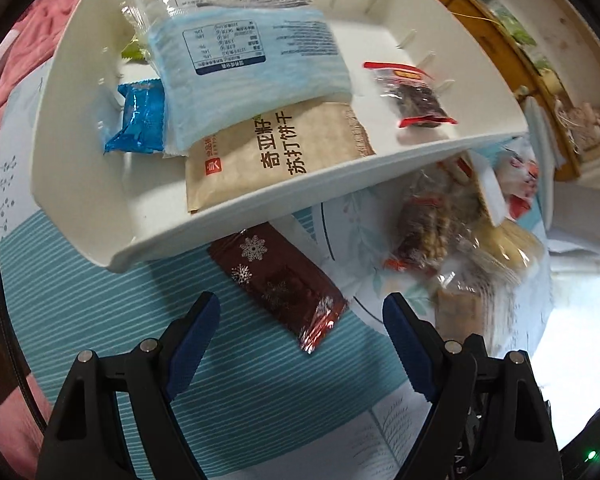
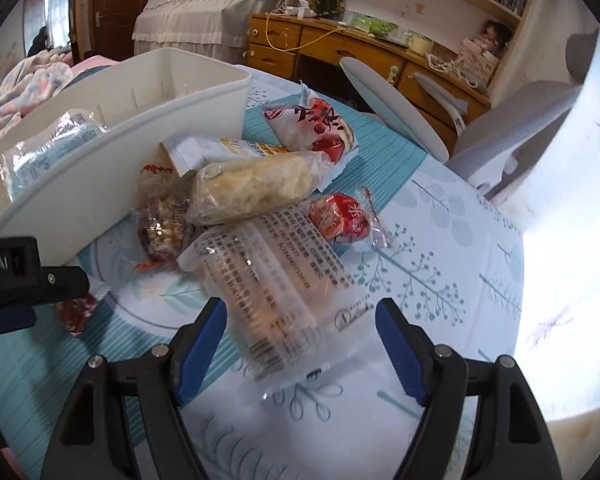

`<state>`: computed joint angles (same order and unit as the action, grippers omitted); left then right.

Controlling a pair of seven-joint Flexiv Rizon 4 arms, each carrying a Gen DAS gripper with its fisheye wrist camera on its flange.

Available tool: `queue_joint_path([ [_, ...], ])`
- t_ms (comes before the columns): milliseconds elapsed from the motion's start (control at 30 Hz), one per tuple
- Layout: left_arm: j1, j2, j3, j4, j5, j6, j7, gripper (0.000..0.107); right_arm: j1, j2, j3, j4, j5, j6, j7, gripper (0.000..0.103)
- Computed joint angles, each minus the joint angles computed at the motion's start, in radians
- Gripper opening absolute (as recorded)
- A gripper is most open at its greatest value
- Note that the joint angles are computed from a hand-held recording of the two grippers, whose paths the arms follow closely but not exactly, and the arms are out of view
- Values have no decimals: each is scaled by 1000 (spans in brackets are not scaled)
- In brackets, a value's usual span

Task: Organize snacks
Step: 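Grasp the brown snowflake packet with the left tool while the right tool grasps the clear bread bag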

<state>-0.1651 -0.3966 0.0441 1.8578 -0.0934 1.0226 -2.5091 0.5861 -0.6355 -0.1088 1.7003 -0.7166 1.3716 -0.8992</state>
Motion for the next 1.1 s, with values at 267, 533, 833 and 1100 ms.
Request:
queue_joint_path([
  [267, 0, -82, 11, -150, 26, -183, -45, 83, -42, -71, 55, -83, 57, 0, -118, 94],
  [533, 2, -145, 16, -252, 47, -276, -61, 71, -74, -113, 122, -149, 183, -34, -224, 97],
  [833, 0, -151, 14, -283, 51, -337, -67, 54, -82, -117, 157, -179, 272, -87, -223, 90],
  [1100, 23, -133, 0, -252, 30, -334, -31, 39, -116, -110, 235, -226, 379, -209, -264, 84],
])
